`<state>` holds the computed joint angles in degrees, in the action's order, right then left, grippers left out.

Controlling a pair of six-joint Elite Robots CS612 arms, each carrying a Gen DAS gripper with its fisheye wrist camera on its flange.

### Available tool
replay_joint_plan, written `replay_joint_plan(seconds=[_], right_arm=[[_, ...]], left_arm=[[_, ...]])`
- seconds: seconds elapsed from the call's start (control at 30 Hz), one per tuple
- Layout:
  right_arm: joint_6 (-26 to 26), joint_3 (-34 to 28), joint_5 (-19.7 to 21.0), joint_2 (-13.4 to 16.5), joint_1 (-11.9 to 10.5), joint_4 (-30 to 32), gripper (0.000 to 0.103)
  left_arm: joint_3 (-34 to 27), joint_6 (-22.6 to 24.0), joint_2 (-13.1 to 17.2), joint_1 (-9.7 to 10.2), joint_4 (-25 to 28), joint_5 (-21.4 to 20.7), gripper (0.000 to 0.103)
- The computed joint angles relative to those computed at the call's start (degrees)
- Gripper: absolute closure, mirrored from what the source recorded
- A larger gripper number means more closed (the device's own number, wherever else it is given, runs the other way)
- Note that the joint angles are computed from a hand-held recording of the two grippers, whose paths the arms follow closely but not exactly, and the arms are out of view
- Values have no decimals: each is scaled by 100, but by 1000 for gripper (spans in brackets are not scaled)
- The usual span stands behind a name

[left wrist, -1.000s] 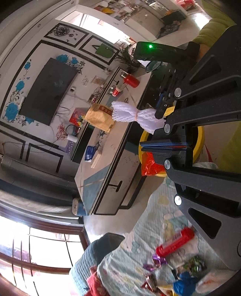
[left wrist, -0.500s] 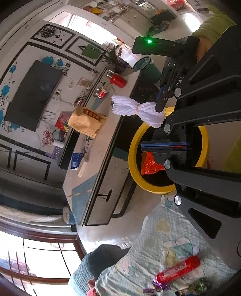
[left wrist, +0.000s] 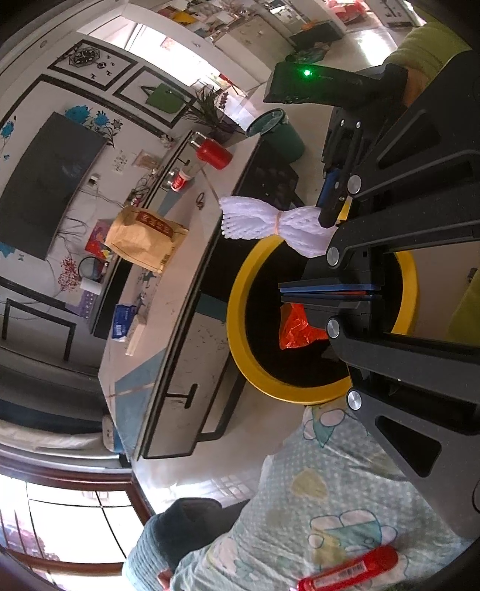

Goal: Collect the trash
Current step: 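Open both grippers to drop the bag and foam nets into the bin, then move both tools back toward the remaining trash on the bed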

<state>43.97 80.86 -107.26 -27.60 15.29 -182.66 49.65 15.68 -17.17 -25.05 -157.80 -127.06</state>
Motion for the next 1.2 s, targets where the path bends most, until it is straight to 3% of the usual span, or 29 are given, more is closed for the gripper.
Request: replay_joint_plan(seconds=[0.33,0.6,0.63,0.7,0.77,0.87,0.93,1.03,1.2], right_arm=[[-256,-234,376,114,-3,341,88],[-210,-291,419,127,-15,509,82],[-190,-288,405,122,-13,514,77],[-163,-275,367,113,-9,516,73],[-133,-255,324,100,-5,497,68],[-77,-218,243,80,0,450,60],[-49,-196,159,58,13,426,54],[15,-155,6,24,32,352,48],[70,-125,-273,-22,78,253,34]], left_arm=[[-199,-107,131,-4,277,91,103],[-312,-216,194,11,505,121,101],[-282,-252,172,9,510,129,98],[-277,-338,173,20,499,150,76],[-264,-347,167,31,507,121,74],[-193,-418,137,43,412,157,50],[-174,-488,123,62,388,126,47],[-35,-595,58,83,157,162,19],[239,-703,-93,131,-255,269,11]])
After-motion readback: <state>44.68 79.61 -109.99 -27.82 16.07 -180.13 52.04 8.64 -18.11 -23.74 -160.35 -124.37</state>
